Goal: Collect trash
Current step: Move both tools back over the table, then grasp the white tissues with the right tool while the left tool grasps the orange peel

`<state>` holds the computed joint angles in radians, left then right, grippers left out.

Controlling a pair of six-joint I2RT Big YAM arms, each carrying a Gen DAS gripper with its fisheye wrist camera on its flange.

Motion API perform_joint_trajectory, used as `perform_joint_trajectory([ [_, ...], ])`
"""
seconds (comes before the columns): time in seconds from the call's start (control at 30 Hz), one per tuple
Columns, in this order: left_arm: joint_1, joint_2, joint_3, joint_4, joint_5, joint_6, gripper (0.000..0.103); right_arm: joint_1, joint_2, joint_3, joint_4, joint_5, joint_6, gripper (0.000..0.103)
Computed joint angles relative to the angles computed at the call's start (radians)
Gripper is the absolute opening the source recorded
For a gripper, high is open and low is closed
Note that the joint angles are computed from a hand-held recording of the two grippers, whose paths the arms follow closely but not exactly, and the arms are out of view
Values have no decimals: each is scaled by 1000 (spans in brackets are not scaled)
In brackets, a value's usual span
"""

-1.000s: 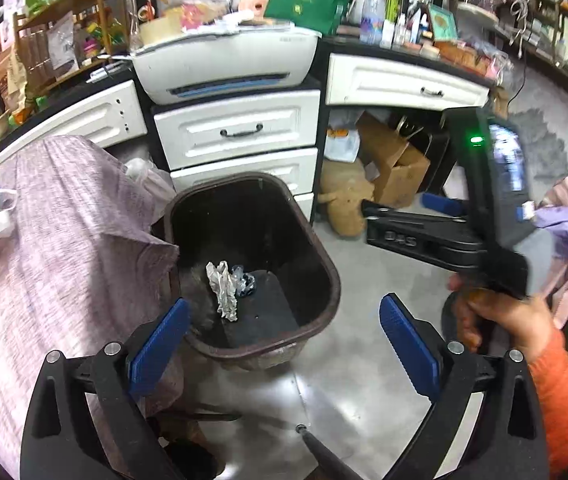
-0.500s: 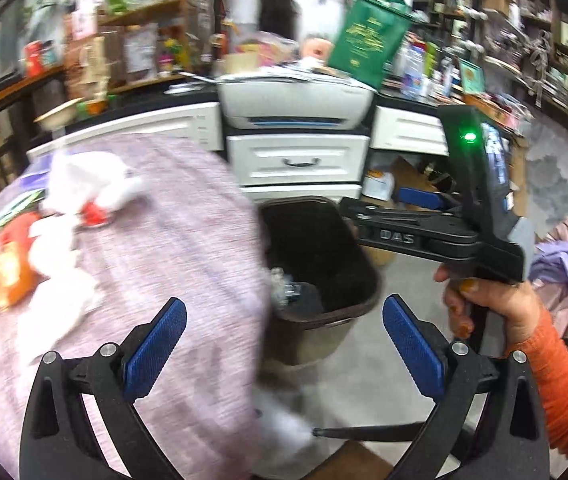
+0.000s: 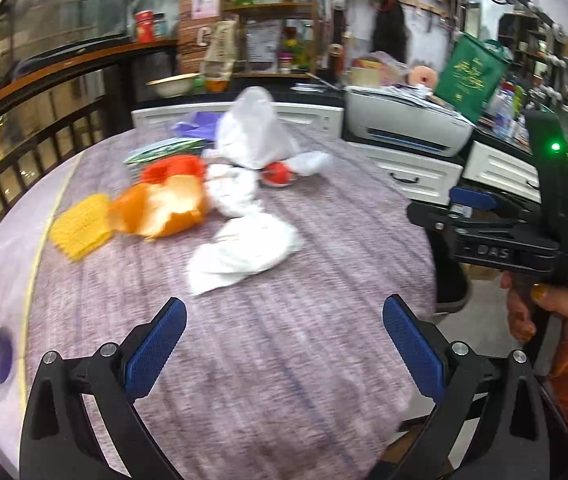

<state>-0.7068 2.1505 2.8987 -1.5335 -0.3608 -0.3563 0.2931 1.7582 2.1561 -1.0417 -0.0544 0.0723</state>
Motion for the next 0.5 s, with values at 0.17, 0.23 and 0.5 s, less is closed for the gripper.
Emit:
perform_joint_trajectory([
  [0.17, 42, -164, -299, 107, -24, -38, 97, 34, 58, 97, -60, -31, -27, 90],
  [0.23, 60, -179, -323, 104, -31, -57, 97, 47, 94, 155, -96, -35, -39, 90],
  [0.5, 108, -208, -369, 115, -36, -107, 97, 89, 289, 496, -309, -118, -88, 90],
])
